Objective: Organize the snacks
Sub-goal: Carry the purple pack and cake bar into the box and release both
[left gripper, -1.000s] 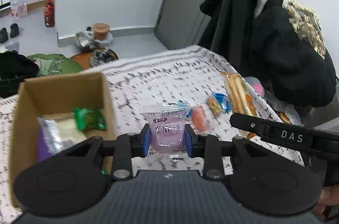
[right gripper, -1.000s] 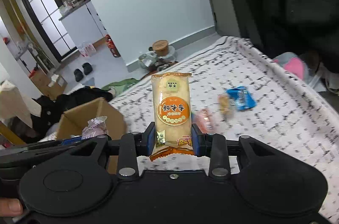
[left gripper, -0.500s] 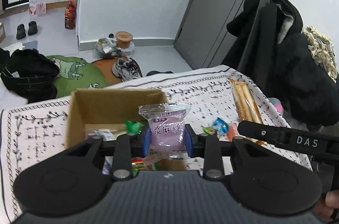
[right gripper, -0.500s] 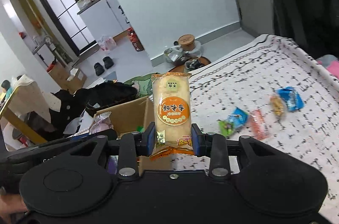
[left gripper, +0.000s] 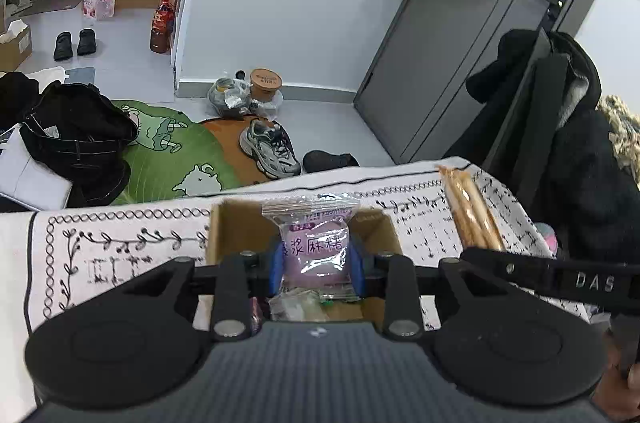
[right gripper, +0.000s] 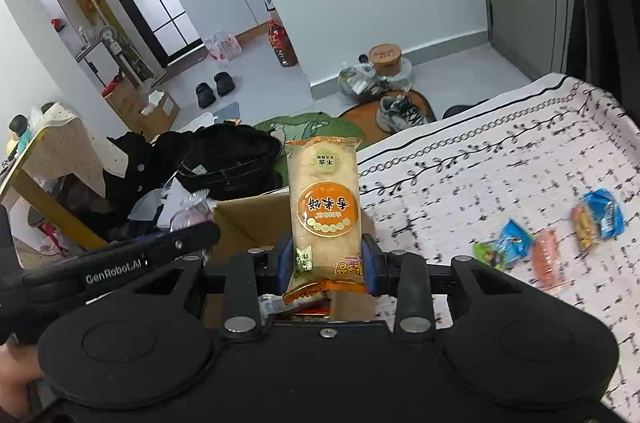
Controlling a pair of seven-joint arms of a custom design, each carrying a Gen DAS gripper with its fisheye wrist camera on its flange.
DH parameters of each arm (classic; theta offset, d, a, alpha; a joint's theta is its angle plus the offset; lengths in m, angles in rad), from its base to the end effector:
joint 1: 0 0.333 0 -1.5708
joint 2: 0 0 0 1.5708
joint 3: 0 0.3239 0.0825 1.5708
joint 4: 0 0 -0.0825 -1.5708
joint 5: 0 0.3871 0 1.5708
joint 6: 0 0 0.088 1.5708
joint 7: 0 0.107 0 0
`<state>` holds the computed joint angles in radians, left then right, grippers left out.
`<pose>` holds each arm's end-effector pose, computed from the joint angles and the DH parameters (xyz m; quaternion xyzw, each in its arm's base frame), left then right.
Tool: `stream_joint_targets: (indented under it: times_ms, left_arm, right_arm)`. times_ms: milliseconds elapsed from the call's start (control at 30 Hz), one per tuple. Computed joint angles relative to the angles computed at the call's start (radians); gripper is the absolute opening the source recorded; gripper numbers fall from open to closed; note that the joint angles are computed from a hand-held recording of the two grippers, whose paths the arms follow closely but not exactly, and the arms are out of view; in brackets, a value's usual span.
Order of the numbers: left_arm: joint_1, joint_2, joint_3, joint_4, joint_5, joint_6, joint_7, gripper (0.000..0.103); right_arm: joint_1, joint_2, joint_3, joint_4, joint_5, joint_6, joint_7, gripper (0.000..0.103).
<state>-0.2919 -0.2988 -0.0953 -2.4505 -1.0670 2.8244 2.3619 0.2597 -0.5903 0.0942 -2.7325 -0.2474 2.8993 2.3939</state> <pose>0.4544 -0.1399 0.4734 -0.5531 0.7224 -0.4075 0.0784 0.3653 0.1525 0.4874 -0.5696 0.7312 -0.1676 0.3360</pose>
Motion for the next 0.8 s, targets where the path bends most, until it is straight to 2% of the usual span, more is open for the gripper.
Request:
stream_joint_targets:
  times_ms: [100,133,167,200,233,333,400,667,767,800]
  left_arm:
    - [0.008,0.015,0.016,0.016,-0.007,-0.020,0.014,0.032]
    - [0.011,0.023,0.022,0.023,-0.017,-0.032,0.025,0.032]
    - [0.011,0.030,0.027,0.029,-0.038,-0.040,0.047,0.032]
    - [0.010,0.040,0.032,0.036,-0.068,-0.047,0.082,0.033]
    - [0.014,0.052,0.032,0.045,-0.087,-0.054,0.103,0.035]
    - [0.044,0.075,0.010,0.061,-0.067,-0.057,0.089,0.040]
    - [0.061,0.082,-0.001,0.069,-0.042,-0.061,0.059,0.047]
    - [0.094,0.059,-0.021,0.078,0.116,-0.076,-0.067,0.059]
    - [0.101,0.038,-0.026,0.080,0.203,-0.111,-0.125,0.061]
    - [0.104,0.031,-0.030,0.082,0.235,-0.120,-0.150,0.065]
  right_arm:
    - [0.026,0.034,-0.008,0.014,0.015,0.024,-0.006,0.038]
    - [0.034,0.053,-0.010,0.026,0.008,0.027,-0.027,0.053]
    - [0.030,0.066,-0.002,0.043,-0.002,0.005,-0.041,0.063]
    - [-0.004,0.077,0.037,0.069,-0.028,-0.042,-0.021,0.077]
    - [-0.031,0.081,0.063,0.084,-0.046,-0.067,0.010,0.078]
    - [0.006,0.091,0.018,0.113,-0.019,-0.101,-0.004,0.078]
    - [0.009,0.085,0.013,0.129,-0.019,-0.132,-0.013,0.078]
    - [0.011,0.031,-0.006,0.124,-0.012,-0.212,-0.046,0.079]
    - [0.014,-0.013,-0.021,0.100,-0.001,-0.235,-0.071,0.083]
    - [0.010,-0.036,-0.023,0.085,0.001,-0.242,-0.072,0.084]
